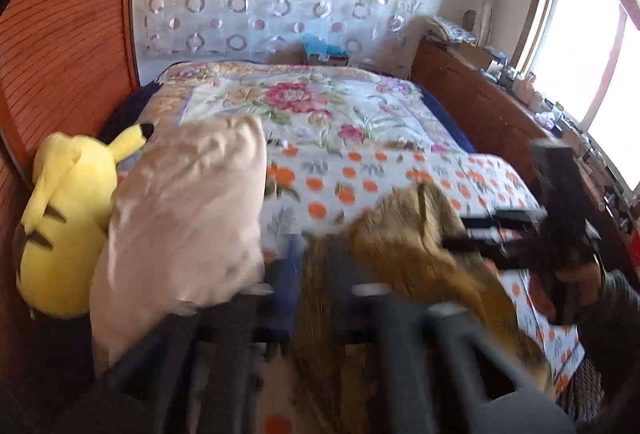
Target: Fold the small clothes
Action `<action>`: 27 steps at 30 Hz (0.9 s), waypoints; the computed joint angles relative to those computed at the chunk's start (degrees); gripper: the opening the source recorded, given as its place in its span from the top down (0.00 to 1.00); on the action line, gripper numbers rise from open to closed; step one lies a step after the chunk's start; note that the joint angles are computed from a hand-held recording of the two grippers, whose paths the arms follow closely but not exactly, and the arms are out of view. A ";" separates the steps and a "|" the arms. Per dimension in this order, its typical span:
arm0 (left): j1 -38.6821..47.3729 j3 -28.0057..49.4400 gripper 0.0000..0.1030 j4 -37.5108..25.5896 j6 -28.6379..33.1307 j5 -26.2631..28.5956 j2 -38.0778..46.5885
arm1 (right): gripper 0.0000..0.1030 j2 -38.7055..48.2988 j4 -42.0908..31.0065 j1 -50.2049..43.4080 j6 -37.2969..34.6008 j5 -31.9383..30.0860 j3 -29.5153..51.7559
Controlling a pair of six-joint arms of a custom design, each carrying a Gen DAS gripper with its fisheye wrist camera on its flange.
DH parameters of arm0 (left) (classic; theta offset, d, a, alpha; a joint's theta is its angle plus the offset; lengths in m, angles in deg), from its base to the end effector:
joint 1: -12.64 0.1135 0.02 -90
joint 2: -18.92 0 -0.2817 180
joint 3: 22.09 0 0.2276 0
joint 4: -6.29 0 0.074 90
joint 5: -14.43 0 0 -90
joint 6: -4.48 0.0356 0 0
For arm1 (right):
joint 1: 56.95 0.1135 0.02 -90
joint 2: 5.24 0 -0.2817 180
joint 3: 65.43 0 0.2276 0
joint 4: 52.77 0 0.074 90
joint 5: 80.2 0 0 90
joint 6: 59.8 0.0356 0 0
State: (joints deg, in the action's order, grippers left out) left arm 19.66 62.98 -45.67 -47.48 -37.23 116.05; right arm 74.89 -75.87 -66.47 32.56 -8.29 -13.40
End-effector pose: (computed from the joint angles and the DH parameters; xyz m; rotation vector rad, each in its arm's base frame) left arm 0.3225 0.0175 0.2538 0.8343 2.2805 -0.5633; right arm 0.2386 -0.0288 0.1998 0.1159 2.4295 0.3324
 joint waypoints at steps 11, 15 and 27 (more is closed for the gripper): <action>12.75 -10.65 0.28 -17.42 12.19 7.44 -11.83 | 0.42 2.64 -2.46 2.19 -0.36 1.21 2.88; 13.00 -15.38 0.28 -19.74 14.08 7.38 -13.99 | 0.51 2.90 -4.72 1.94 -0.93 -0.55 3.86; 10.59 -26.42 0.50 -10.63 12.11 4.66 -8.78 | 0.93 -7.69 -6.53 5.54 1.00 3.39 1.80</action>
State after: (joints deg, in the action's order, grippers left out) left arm 30.25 36.56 -56.30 -35.36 -32.56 107.27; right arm 67.20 -82.40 -60.93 33.56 -4.89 -11.60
